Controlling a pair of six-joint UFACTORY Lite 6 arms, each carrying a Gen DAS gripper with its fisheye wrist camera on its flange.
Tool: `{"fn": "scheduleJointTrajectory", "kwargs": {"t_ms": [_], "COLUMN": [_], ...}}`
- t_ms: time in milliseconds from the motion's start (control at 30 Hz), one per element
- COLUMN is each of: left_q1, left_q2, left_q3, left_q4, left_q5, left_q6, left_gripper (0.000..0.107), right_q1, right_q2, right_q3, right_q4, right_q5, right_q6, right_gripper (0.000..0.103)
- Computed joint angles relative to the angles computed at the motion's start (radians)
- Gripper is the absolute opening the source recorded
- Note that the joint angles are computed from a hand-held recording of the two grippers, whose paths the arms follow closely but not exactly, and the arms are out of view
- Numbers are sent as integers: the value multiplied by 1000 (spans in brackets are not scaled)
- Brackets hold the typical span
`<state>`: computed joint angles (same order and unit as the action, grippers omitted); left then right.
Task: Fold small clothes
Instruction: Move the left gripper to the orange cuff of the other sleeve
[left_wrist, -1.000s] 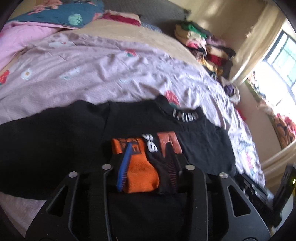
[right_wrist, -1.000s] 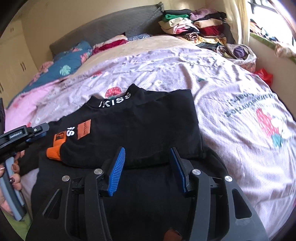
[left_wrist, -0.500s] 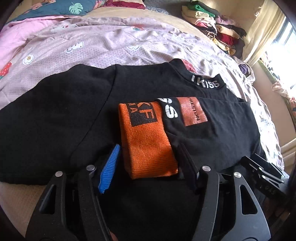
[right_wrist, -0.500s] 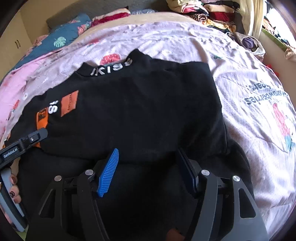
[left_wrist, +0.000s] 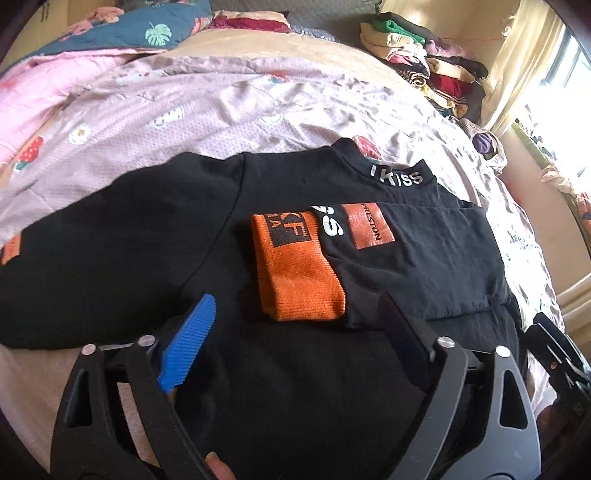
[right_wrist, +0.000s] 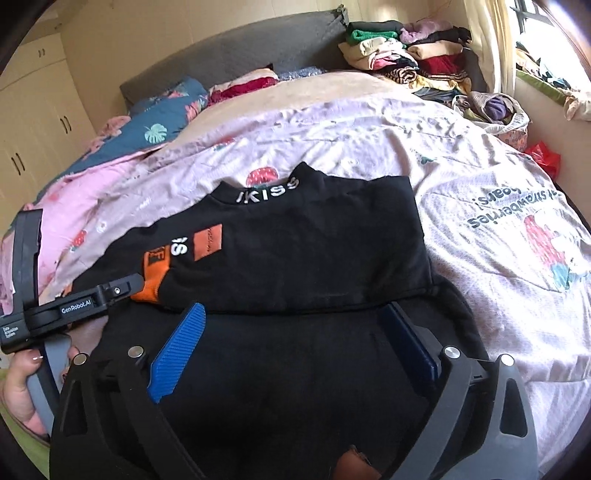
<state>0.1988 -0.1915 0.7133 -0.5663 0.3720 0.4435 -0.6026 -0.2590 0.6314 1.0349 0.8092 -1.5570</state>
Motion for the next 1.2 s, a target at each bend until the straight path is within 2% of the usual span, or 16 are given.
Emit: {"fn": "scheduleJointTrajectory", "kwargs": {"t_ms": [167, 367, 667, 900, 1200], "left_q1": [30, 95, 267, 412, 608], "left_q2": [-49, -103, -127, -120, -87], "left_q3": [-15, -42, -61, -60, -51], "left_q4": [6, -15, -107, -180, -255], "left_q5": [25, 48, 107, 162, 234], "left_q6": [2, 56, 222, 350, 499], "left_gripper": [93, 93, 93, 93, 93], "right_q1": [-21, -3, 100, 230, 574], "right_q2": [-54, -165, -322, -406, -469], "right_q3": [-15, -55, -103, -132, -138], "right_q4": [-5, -27, -60, -96, -224], "right_q5": [47, 94, 101, 58, -114], "right_q6": [14, 51, 139, 235, 486], "right_gripper": [98, 98, 98, 98, 98]}}
